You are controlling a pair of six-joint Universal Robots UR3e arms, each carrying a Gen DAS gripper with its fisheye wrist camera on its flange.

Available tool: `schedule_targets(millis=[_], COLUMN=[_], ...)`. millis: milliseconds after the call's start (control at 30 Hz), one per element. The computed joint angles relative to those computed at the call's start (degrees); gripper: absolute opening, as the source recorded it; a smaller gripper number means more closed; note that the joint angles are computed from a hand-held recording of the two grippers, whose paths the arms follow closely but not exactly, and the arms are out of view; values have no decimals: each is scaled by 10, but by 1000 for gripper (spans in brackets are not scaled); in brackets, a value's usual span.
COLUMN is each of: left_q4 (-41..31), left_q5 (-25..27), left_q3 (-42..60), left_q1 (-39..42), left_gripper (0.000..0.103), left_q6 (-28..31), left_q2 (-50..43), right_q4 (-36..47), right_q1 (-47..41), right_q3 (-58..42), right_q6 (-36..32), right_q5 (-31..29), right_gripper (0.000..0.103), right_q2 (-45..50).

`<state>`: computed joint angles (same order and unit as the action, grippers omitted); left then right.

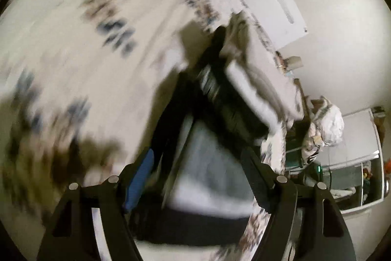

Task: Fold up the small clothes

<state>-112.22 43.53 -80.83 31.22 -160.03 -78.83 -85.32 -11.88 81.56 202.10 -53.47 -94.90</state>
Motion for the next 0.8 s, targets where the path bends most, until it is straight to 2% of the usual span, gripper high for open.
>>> schedule_targets(millis=[33,133,200,300,333,400,467,600,667,700,733,767,800], left_q4=[-46,-191,-260,-278,-254,-157,-23,186,259,301,316,318,308], left_q5=[7,21,29,19,5,-30,-62,-118,-128,-129,-124,-128,-128], left_q3=[-31,-105,-159,-267,-296,-366,-438,-531,-553,-561,-556,-546,-532], left_q1=[25,97,135,146,131,87,48,31,32,29,27,29,32], left_gripper=[72,72,72,72,72,72,72,72,69,63,40,29,28], left_q6=[22,94,132,127,101,31,-57,-235,-309,-347,-361,-363,-356], left_q2=[44,152,211,290,304,317,321,341,357,360,353,345,336], right_q4=[3,-12,-34,-31,-25,-3,15,-9,-32,-58,-90,-107,-122], right_q1=[1,-10,-8,7,11,21,30,47,55,58,62,66,68], right_q3=[0,12,4,-62,-84,-138,-186,-241,-251,-243,-229,-224,-214], right_q6=[-18,-76,-101,-138,-148,-168,-182,-156,-137,-122,-111,-103,-92], right_q5=[-2,48,67,89,93,101,110,120,118,121,126,128,135], right_gripper=[83,89,93,94,94,98,100,100,98,96,81,56,48], right_q2=[7,49,87,184,211,271,316,374,388,389,387,388,388])
